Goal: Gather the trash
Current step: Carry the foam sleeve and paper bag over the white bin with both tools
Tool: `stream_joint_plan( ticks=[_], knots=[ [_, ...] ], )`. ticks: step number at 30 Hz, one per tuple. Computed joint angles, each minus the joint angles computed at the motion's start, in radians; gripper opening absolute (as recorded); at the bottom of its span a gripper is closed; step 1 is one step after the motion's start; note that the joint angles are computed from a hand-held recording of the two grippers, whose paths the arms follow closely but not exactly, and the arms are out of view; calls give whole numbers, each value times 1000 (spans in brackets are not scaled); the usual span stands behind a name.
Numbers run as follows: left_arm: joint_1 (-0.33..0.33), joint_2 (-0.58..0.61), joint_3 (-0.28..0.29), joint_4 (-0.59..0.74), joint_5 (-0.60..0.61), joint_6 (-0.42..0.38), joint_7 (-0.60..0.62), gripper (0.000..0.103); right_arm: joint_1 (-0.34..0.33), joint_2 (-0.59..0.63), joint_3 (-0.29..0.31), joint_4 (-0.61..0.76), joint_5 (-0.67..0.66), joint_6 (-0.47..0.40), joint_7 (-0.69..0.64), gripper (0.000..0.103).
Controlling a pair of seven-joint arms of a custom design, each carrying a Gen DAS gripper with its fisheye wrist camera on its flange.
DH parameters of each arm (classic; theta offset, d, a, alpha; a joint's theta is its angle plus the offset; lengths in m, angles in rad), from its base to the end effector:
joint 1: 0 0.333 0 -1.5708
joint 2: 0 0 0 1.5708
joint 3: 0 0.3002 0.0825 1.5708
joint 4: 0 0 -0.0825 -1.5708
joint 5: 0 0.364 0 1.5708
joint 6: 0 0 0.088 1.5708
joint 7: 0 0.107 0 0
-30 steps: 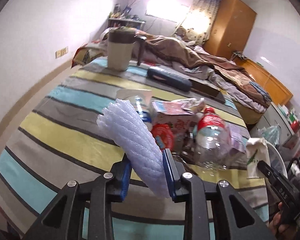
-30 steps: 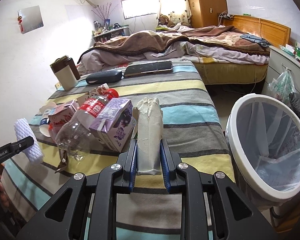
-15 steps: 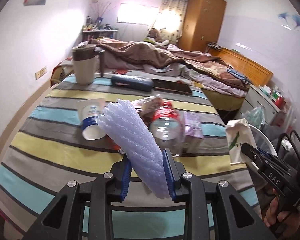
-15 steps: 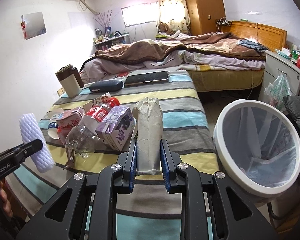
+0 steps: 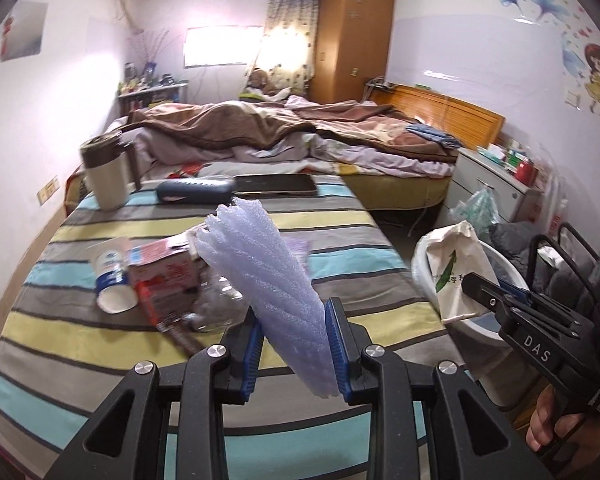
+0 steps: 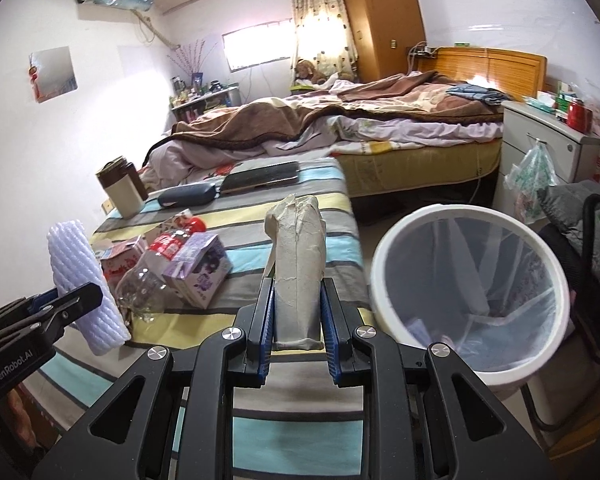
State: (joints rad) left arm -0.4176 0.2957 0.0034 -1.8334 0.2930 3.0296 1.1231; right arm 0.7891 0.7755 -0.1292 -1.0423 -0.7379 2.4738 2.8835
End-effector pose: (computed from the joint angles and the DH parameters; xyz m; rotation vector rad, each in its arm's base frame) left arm 0.5913 -0.2840 0.4730 -1.5305 1.9556 -1.0399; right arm 0.5875 0.5079 0.4514 -1.5057 1.7390 -0.6974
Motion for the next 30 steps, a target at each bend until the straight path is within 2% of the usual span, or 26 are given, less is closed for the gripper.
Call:
stream_joint_plan(
  ticks=[3,7,9,21,28,30],
  knots=[
    [9,23,-37,35,-26,-7,45,31,10,-52,-17,-79,-32,8,45,24],
    [-7,56,-56,86,-46,-21,95,31,10,-113,-19,-166,-87,-1,114,24],
    [-2,81,-84,122,-74,-35,142,31,3,-135,-13,-196,-110,-7,144,24],
    [-53,238,-140,365,-171,-118,326,31,-59,-266,40,-382,-222,-55,290,24],
    [-65,379,-192,578,-248,-241,438,31,-100,-306,75,-441,-234,-82,312,24],
    [-80,425,-192,650,-259,-278,459,31,-112,-314,82,-455,-229,-91,313,24]
  ],
)
